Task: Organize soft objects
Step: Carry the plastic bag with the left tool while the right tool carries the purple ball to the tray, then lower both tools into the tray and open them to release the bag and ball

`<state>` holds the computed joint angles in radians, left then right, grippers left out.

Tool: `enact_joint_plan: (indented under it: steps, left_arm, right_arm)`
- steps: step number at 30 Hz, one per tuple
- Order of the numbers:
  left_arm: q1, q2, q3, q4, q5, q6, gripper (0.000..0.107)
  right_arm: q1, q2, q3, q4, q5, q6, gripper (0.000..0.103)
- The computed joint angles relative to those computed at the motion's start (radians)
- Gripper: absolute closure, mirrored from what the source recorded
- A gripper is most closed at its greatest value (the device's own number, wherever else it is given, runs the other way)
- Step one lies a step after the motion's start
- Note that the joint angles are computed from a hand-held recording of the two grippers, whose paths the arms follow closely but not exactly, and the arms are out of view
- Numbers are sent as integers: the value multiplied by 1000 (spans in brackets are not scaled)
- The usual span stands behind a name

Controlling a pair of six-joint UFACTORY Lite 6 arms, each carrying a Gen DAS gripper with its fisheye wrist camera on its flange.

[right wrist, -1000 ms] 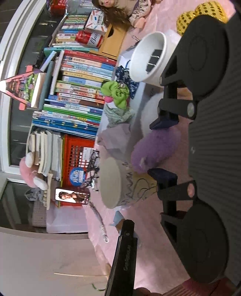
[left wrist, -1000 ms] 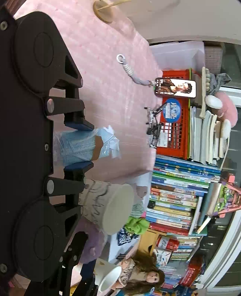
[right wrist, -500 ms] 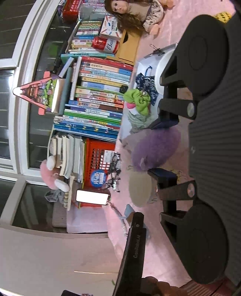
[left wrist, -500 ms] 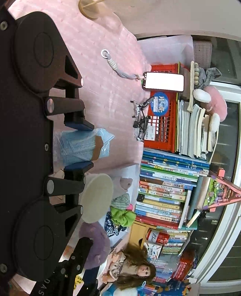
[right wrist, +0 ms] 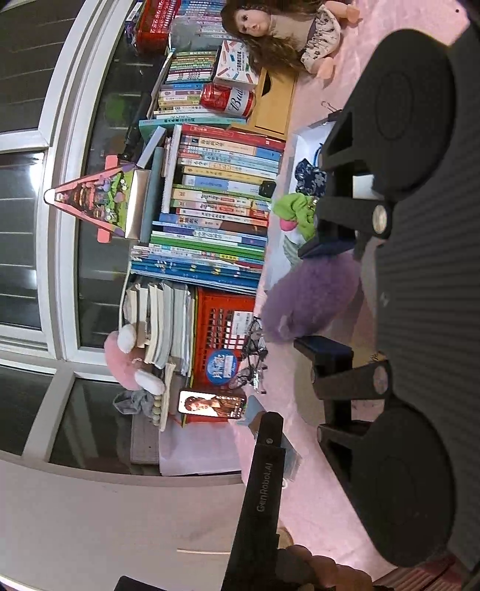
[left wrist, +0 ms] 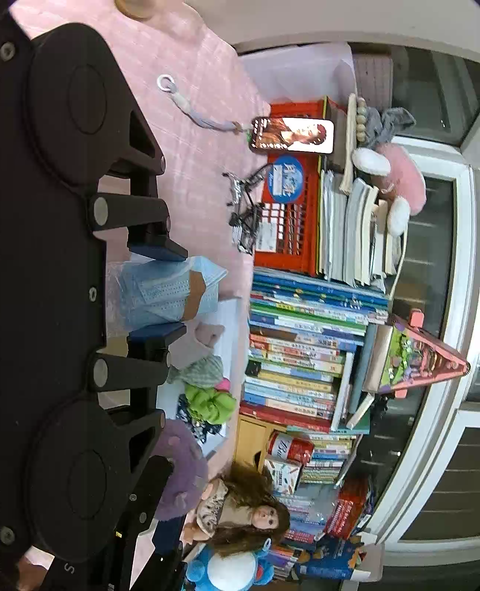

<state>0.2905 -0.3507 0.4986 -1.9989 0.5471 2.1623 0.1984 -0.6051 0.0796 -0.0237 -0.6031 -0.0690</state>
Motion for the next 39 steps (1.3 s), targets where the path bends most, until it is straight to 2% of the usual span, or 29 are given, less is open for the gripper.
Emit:
enact_joint_plan:
  steps: [5,10,16,24,28,32,39]
  left_arm:
    - [-37,40,94,79,-12,-82,73]
    - [-74,109,226,244,-15,-260,73]
    - [-148,208,402,393,-45,-442,73]
    - [-285,439,733,808,-74,-928,73]
    - [-347,582,904,1036,-21,-1182,73]
    - [-423,740,1073,1251,21,-1428,73]
    - [-502,1001,1376,1471,106,-1729,73]
  right_arm:
    - [-72,-2,55,-111,39,93,53]
    - [-202,22,144,-307,86,273,53]
    - [-377,128,287,-548,111,494,53]
    - [-531,373,573,-944,197,855,52]
    - [-553,506,701,-1041,262,953,52]
    - [-579,645,829,-1300,292,1219,52]
    - [-599,838,999,-1652,281,1585,52]
